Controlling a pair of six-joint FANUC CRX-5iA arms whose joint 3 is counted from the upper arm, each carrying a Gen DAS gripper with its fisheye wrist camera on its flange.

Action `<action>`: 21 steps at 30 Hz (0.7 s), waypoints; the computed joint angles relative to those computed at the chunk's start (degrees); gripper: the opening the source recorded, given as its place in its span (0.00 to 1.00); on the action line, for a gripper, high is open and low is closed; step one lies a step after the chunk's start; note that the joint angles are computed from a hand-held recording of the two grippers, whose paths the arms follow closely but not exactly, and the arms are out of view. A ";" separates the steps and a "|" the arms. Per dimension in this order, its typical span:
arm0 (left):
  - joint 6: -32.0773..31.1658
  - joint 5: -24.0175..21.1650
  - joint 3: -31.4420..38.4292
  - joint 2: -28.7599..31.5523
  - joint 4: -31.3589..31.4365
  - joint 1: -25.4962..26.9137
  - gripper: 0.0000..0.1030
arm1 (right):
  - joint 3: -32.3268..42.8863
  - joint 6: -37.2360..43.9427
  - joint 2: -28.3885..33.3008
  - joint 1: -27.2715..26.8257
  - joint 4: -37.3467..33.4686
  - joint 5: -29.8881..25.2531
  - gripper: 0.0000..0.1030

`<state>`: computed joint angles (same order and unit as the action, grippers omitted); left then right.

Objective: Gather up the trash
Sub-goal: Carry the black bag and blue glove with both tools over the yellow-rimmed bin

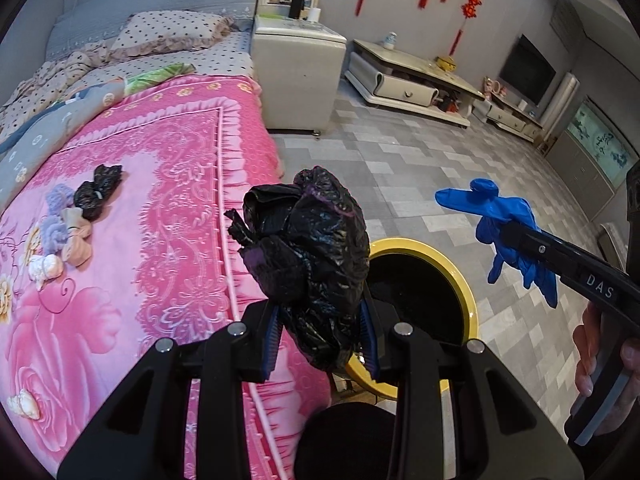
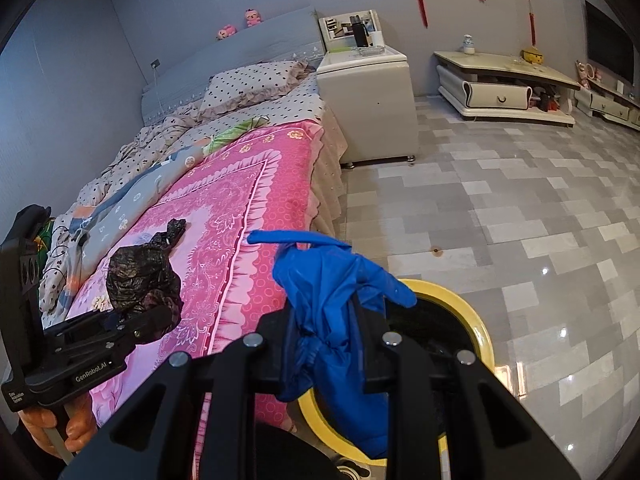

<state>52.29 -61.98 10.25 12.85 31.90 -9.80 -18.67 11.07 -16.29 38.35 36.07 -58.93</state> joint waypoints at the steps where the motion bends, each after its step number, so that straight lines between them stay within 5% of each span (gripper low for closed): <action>1: 0.02 0.07 -0.02 0.17 -0.32 -0.66 0.30 | -0.56 -0.19 -0.40 -0.34 -0.28 0.14 0.20; 21: 4.82 -1.29 3.45 8.73 -5.59 -7.52 0.31 | -5.05 1.37 0.10 -8.81 -9.34 5.06 0.21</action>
